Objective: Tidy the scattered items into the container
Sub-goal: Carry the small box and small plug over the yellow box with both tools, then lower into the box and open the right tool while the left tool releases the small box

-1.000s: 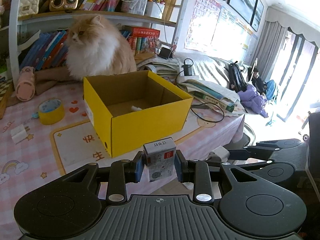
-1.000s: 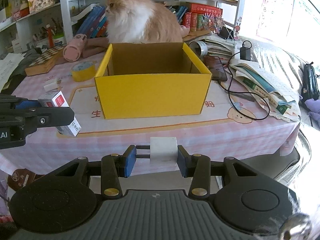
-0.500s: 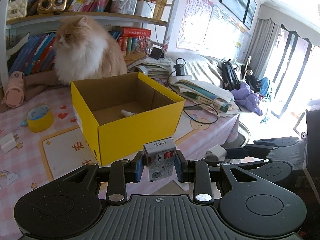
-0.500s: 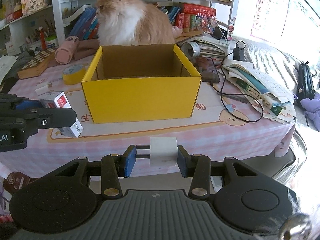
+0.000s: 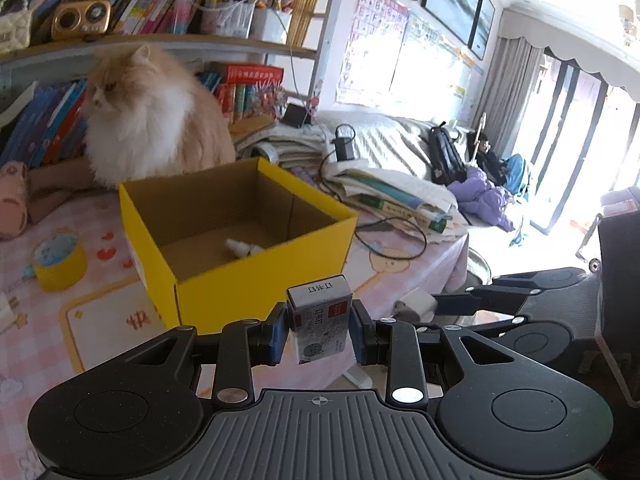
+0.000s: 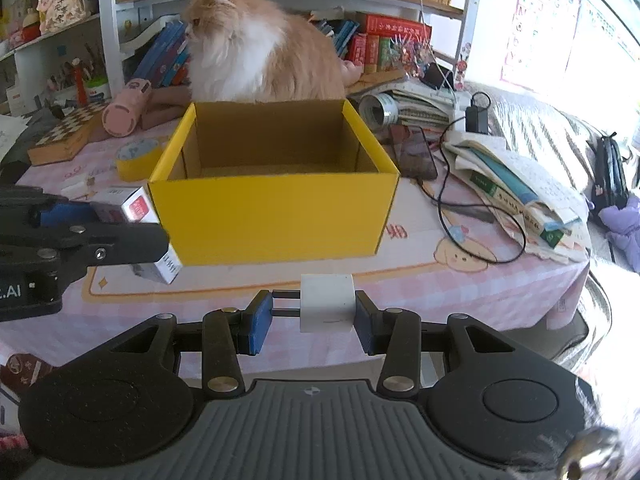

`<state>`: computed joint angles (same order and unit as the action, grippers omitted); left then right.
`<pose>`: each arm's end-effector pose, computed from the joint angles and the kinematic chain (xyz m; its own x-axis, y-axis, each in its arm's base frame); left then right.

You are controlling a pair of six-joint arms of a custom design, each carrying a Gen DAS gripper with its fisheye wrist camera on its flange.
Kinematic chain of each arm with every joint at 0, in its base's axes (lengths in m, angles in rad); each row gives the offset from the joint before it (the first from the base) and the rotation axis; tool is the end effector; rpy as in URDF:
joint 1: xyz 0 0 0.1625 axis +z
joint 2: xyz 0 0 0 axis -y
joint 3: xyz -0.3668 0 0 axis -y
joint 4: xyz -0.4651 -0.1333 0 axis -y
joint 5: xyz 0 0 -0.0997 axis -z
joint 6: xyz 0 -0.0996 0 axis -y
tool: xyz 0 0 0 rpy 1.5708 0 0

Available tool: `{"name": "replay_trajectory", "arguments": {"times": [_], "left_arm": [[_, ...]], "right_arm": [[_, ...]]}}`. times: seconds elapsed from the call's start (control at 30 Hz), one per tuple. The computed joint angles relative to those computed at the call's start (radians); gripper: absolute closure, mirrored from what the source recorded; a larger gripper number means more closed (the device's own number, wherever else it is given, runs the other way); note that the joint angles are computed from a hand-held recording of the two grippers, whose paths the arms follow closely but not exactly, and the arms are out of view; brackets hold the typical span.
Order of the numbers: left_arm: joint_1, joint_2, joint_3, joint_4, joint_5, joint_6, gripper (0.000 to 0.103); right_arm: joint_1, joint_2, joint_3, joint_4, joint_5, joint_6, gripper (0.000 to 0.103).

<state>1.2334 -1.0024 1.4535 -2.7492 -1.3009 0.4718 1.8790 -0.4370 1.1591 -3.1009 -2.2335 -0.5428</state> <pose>-0.0989 -0.7647 0.2634 -0.7500 0.4555 -0.4796 0.6603 0.5589 -0.5017 0.3134 -0.7471 0.0281 -0.6505 -0.1819 0.7374 -0.6372 0.6591 -0.3994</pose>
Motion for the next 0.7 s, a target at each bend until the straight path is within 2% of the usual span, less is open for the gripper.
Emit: {"name": "replay_trajectory", "arguments": {"times": [0.43, 0.57, 0.7], "left_arm": [[0.015, 0.106, -0.141, -0.035, -0.016, 0.033, 0.073], [0.013, 0.161, -0.211, -0.047, -0.006, 0.038, 0.073], [0.009, 0.217, -0.282, -0.056, 0.025, 0.033, 0.073]], "right_arm": [[-0.02, 0.105, -0.198, 0.027, 0.064, -0.093, 0.062], [-0.03, 0.153, -0.297, 0.028, 0.096, -0.146, 0.062], [-0.043, 0.211, -0.426, 0.086, 0.135, -0.176, 0.062]]}}
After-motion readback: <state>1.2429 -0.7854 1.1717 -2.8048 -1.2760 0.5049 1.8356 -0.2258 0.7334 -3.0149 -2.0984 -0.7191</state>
